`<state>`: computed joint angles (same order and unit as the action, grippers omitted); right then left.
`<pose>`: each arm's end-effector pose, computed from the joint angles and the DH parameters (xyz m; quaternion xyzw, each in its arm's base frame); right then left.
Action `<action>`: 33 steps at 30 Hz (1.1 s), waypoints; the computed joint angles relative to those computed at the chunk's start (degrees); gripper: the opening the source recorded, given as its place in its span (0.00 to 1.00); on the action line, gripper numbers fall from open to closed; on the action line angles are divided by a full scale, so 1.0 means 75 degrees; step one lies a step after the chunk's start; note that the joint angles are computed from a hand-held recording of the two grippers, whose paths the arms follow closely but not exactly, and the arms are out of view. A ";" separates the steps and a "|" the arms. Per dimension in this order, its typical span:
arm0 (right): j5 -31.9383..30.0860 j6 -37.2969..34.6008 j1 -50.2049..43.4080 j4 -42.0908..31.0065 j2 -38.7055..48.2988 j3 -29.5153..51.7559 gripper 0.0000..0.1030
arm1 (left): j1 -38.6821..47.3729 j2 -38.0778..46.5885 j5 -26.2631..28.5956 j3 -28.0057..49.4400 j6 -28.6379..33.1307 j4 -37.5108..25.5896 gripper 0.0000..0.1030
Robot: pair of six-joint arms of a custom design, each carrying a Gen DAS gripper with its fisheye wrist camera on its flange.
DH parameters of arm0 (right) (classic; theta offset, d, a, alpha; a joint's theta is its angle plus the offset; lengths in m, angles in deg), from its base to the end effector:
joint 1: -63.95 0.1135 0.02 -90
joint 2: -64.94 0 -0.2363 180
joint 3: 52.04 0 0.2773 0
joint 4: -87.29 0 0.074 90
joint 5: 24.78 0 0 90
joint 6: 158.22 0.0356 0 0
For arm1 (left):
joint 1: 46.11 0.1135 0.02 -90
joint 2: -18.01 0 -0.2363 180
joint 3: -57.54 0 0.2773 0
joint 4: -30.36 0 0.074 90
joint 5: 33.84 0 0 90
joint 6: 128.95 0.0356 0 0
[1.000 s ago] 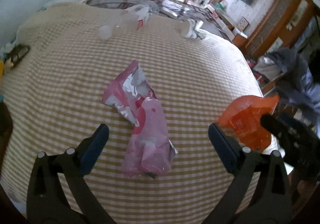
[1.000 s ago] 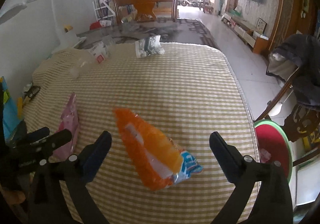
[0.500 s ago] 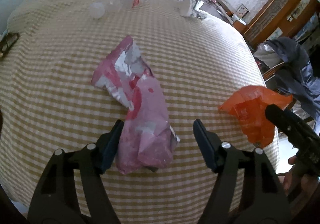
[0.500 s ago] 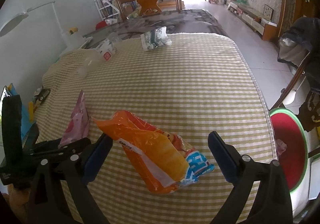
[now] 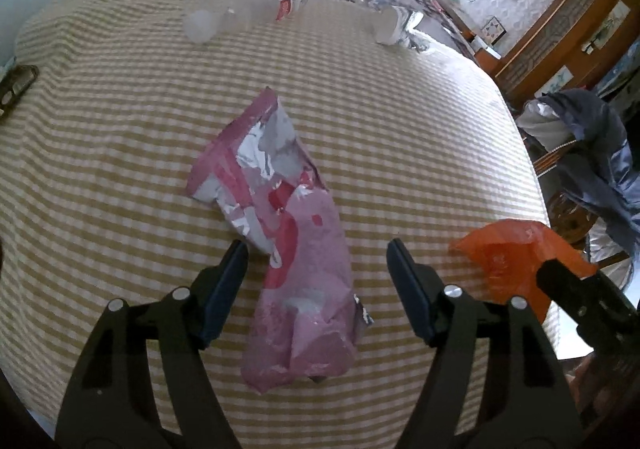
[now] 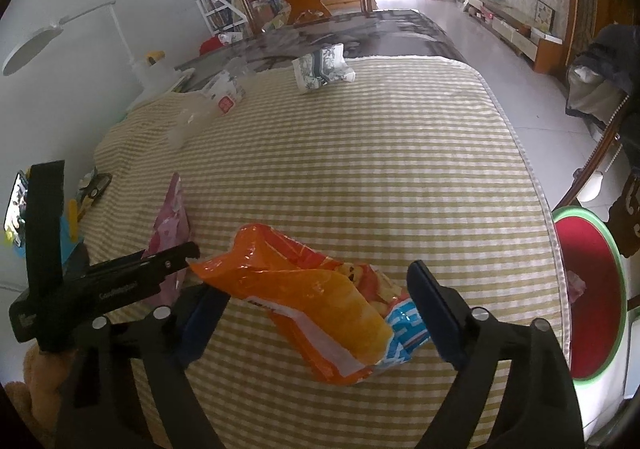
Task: Collect trash
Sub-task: 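Grasp the pink-silver wrapper with the left gripper while the right gripper holds the orange bag, then carry the pink wrapper and orange bag toward the red bucket with both grippers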
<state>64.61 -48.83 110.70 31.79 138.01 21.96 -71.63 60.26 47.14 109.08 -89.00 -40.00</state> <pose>0.1998 0.2129 0.2548 -0.2269 0.9252 0.1703 0.2522 0.1572 -0.0689 0.2216 -0.2243 0.9391 -0.0924 0.2435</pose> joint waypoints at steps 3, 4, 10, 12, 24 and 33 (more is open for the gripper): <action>-0.0054 -0.0060 0.0027 -0.0059 0.0079 0.0040 0.77 | -0.0041 0.0056 0.0065 -0.0041 0.0007 0.0059 0.67; -0.0047 -0.0074 0.0037 -0.0062 0.0073 0.0039 0.75 | -0.0048 0.0076 0.0083 -0.0049 -0.0006 0.0087 0.67; -0.0004 -0.0108 0.0058 0.0003 -0.0004 -0.0016 0.56 | -0.0308 0.0081 -0.0159 0.0038 -0.0113 0.0072 0.28; 0.0082 -0.0093 0.0078 0.0061 -0.0091 -0.0061 0.53 | -0.0656 0.0090 -0.0696 0.0249 -0.0162 -0.0103 0.28; 0.0147 0.0008 0.0028 0.0430 -0.0438 -0.0287 0.50 | -0.1807 0.0333 -0.2251 0.0905 -0.0262 -0.0463 0.28; 0.0235 0.0079 0.0011 0.0453 -0.0554 -0.0335 0.50 | -0.2018 0.0203 -0.2526 0.0950 -0.0333 -0.0542 0.28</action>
